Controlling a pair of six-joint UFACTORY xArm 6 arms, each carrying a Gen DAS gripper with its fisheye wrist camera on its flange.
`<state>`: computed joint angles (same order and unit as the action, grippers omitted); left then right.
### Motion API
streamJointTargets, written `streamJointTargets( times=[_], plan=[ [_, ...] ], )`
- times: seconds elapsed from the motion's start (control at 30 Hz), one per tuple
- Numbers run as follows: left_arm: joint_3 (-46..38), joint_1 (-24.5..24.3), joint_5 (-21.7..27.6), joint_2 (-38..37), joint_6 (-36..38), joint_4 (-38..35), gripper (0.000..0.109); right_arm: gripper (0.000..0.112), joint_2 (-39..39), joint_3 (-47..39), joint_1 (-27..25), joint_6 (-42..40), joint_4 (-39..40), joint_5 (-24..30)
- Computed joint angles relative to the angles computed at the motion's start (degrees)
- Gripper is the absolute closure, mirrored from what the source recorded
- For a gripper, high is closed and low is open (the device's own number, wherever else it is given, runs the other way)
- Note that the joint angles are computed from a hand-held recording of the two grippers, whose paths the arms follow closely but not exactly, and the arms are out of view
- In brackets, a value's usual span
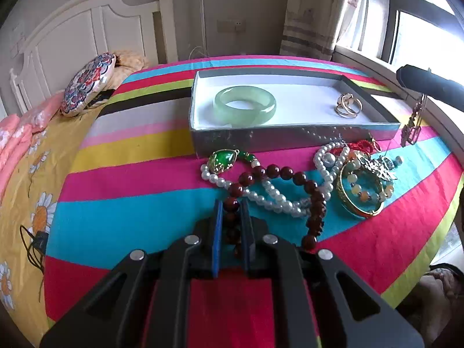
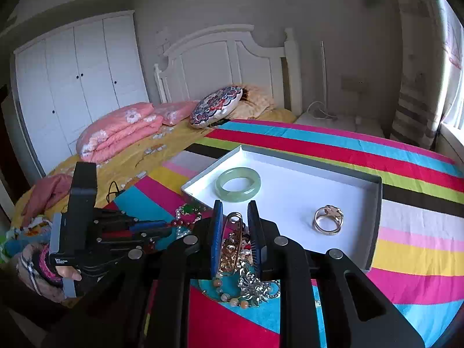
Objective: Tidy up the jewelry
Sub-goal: 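Grasp the red bead bracelet with the left gripper while the right gripper holds the brooch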
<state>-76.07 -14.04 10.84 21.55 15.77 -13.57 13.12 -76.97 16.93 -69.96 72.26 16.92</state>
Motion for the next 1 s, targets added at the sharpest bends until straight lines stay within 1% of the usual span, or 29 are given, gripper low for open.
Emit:
streamJointTargets(
  times=[0.1,0.13,0.17,0.33,0.4,0.53,0.63,0.67,0.73,0.77,0.9,1.0],
  plan=[
    [2.5,-0.7,-1.9,-2.2,5.0,-6.8,0.098,0.093,-0.2,-0.2,-1.6,0.1,2.0,3.2],
    [3.2,-1.2,-2.8,-3.3,8.4,-10.4,0.098,0.093,-0.2,-0.3,-2.2,0.3,2.7,4.3],
    [3.8,-1.4,-3.3,-4.2,10.7,-12.6,0.098,0.093,-0.2,-0.2,-2.5,0.2,3.2,4.7],
    [5.2,-3.0,-5.1,-8.0,19.1,-20.4,0.098,0.093,-0.9,0.6,-2.9,-0.3,3.9,4.1],
    [5.4,-3.5,-5.3,-8.9,20.9,-22.1,0.098,0.093,-1.2,0.8,-2.9,-0.7,4.3,3.8],
    [5.0,-4.2,-5.9,-10.5,22.8,-22.6,0.098,0.093,-1.6,1.1,-3.0,-1.2,4.7,3.5],
    [3.8,-4.4,-6.2,-10.5,21.5,-20.6,0.098,0.093,-1.7,1.2,-3.2,-1.4,5.1,3.4],
    [3.0,-4.4,-6.0,-10.4,22.2,-21.2,0.098,0.093,-1.8,1.4,-3.3,-1.6,5.3,3.4],
    [1.0,-4.5,-4.6,-10.1,25.1,-24.4,0.098,0.093,-1.6,1.2,-3.6,-1.4,5.1,3.3],
    [0.2,-4.5,-4.2,-9.9,25.4,-24.7,0.098,0.093,-1.5,1.0,-3.5,-1.1,4.7,3.0],
    [-4.0,-4.3,-2.8,-7.6,22.8,-21.2,0.098,0.093,-0.4,-0.3,-3.6,0.9,2.4,2.2],
    [-9.2,-4.3,0.2,-4.5,21.2,-19.4,0.098,0.093,1.2,-2.2,-3.8,4.2,-1.1,1.3]
  ],
)
